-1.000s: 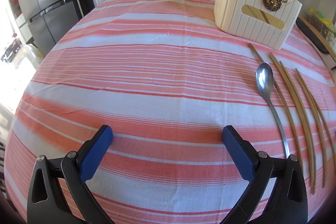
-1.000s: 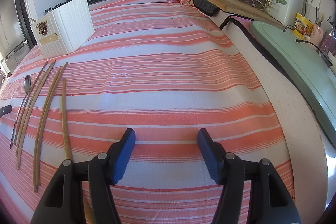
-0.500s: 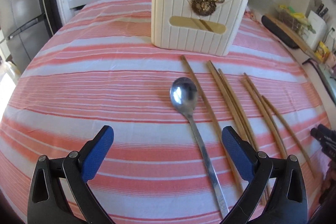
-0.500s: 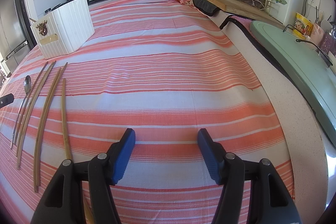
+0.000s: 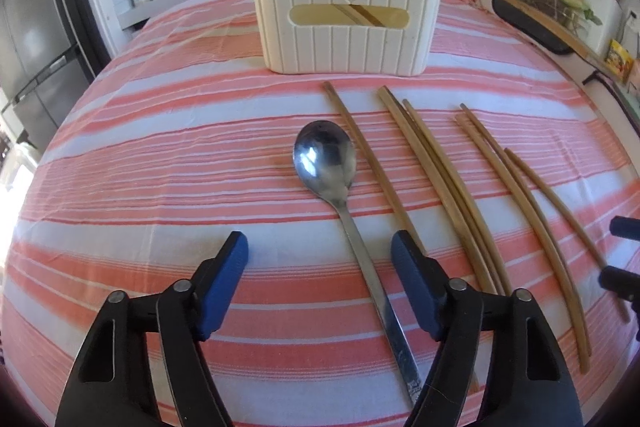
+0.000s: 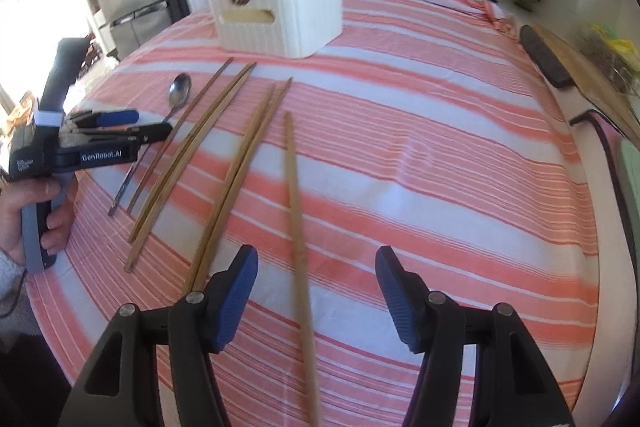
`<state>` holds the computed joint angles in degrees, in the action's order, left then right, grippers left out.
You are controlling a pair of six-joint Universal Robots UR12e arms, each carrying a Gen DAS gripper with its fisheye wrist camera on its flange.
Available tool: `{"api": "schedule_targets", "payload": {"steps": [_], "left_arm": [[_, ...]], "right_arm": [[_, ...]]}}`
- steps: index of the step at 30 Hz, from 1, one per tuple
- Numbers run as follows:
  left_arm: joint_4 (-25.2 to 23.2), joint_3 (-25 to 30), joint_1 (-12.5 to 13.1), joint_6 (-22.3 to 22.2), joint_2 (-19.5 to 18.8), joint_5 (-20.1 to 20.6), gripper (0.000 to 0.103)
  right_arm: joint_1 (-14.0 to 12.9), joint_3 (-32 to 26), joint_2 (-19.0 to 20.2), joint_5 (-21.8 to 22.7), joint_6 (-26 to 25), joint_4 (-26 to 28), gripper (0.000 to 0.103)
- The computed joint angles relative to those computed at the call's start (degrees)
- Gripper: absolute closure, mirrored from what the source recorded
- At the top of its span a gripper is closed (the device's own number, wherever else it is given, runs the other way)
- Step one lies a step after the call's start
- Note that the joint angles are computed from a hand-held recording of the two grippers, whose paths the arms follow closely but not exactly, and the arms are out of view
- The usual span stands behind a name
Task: Organize utensils
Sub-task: 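Grasp the small steel spoon with the left gripper while the right gripper grasps another chopstick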
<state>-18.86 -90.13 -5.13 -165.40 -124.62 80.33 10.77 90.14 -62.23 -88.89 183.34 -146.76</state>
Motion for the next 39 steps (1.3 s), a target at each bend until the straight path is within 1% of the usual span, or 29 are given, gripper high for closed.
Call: {"api": "schedule_targets", "payload": {"steps": [1, 2, 3, 4, 7, 8, 10, 12, 15, 18, 21, 24, 25, 26, 27, 28, 29, 30, 31, 32, 34, 35, 37, 39], "left_arm": [[0.2, -0.2, 0.0, 0.4, 0.1, -0.4, 0.040], [0.5, -0.4, 0.0, 0.8, 0.2, -0.4, 0.048], [0.8, -0.7, 0.0, 1.1, 0.3, -0.5, 0.052], [1.1, -0.9, 0.0, 1.5, 0.4, -0.6, 0.060], [1.7, -1.1, 0.0, 2.1, 0.5, -0.1, 0.077], [1.9, -1.2, 0.1, 2.2, 0.5, 0.4, 0.079], [2.1, -1.3, 0.4, 1.7, 0.5, 0.6, 0.079], [2.1, -1.3, 0.7, 1.4, 0.5, 0.8, 0.079], [1.6, -1.4, 1.5, 1.6, 0.7, 0.6, 0.079], [0.2, -1.4, 2.5, 2.2, 1.0, -0.4, 0.079], [-2.3, -1.2, 3.5, 2.7, 1.4, -1.8, 0.079], [-6.3, -0.4, 4.9, 3.2, 1.6, -4.7, 0.077], [-7.7, 0.0, 5.3, 3.6, 1.7, -5.8, 0.077], [-8.7, 0.2, 5.7, 3.9, 1.8, -6.7, 0.076], [-9.7, 0.3, 6.0, 4.0, 1.9, -7.4, 0.074], [-11.0, 0.5, 6.4, 4.4, 1.9, -8.6, 0.068], [-12.0, 0.6, 6.7, 4.8, 2.0, -10.0, 0.057], [-12.7, 0.6, 6.9, 5.0, 2.2, -11.0, 0.048], [-12.9, 0.5, 7.0, 5.1, 2.3, -11.1, 0.029], [-12.3, 0.3, 6.9, 5.3, 2.5, -11.1, 0.018], [-12.0, 0.3, 6.6, 6.9, 2.6, -11.2, 0.015], [-13.0, 0.9, 6.2, 8.3, 2.4, -10.6, 0.015], [-15.1, 2.6, 5.3, 11.2, 1.7, -8.6, 0.015], [-15.7, 3.8, 4.2, 13.8, 1.0, -5.9, 0.015]], "right_arm": [[0.4, -0.7, 0.5, -0.8, -0.9, 1.1, 0.052], [0.6, -1.2, 1.0, -1.2, -1.2, 2.1, 0.057], [0.8, -1.0, 1.1, -1.8, -1.1, 0.7, 0.064], [0.9, -1.1, 1.1, -1.7, -0.6, 0.7, 0.079], [0.8, -0.7, 0.9, -2.9, 2.8, 0.0, 0.093], [0.6, -0.3, 0.7, -3.1, 4.1, -0.4, 0.094], [0.6, 0.3, 0.4, -4.8, 6.3, -1.1, 0.096], [0.6, 1.0, 0.1, -7.3, 8.7, -1.4, 0.096], [0.1, 2.5, -0.9, -8.9, 12.0, -2.1, 0.096], [-0.2, 3.7, -1.7, -10.3, 14.1, -1.9, 0.096], [-0.4, 4.0, -2.2, -11.1, 14.7, -0.7, 0.096], [-0.4, 3.6, -2.5, -10.9, 14.0, 1.6, 0.095], [-0.5, 3.4, -2.6, -10.5, 13.6, 2.3, 0.090], [-0.6, 3.2, -2.6, -9.8, 13.1, 2.8, 0.088], [-0.6, 2.9, -2.6, -9.4, 12.5, 3.6, 0.084], [-0.7, 2.7, -2.6, -8.7, 11.8, 4.2, 0.072], [-0.9, 2.6, -2.7, -7.8, 11.0, 4.6, 0.065], [-1.0, 2.6, -2.8, -6.8, 10.4, 4.9, 0.058], [-1.2, 2.4, -2.8, -5.9, 9.7, 5.6, 0.058], [-1.4, 2.1, -2.9, -4.9, 9.1, 6.6, 0.058], [-1.8, 1.3, -2.7, -3.2, 7.9, 8.8, 0.058], [-2.1, 0.9, -2.6, -2.3, 7.3, 9.9, 0.058], [-2.8, -0.4, -2.2, -0.2, 6.1, 12.4, 0.058], [-3.3, -2.0, -1.6, 1.0, 5.3, 15.3, 0.058]]}}
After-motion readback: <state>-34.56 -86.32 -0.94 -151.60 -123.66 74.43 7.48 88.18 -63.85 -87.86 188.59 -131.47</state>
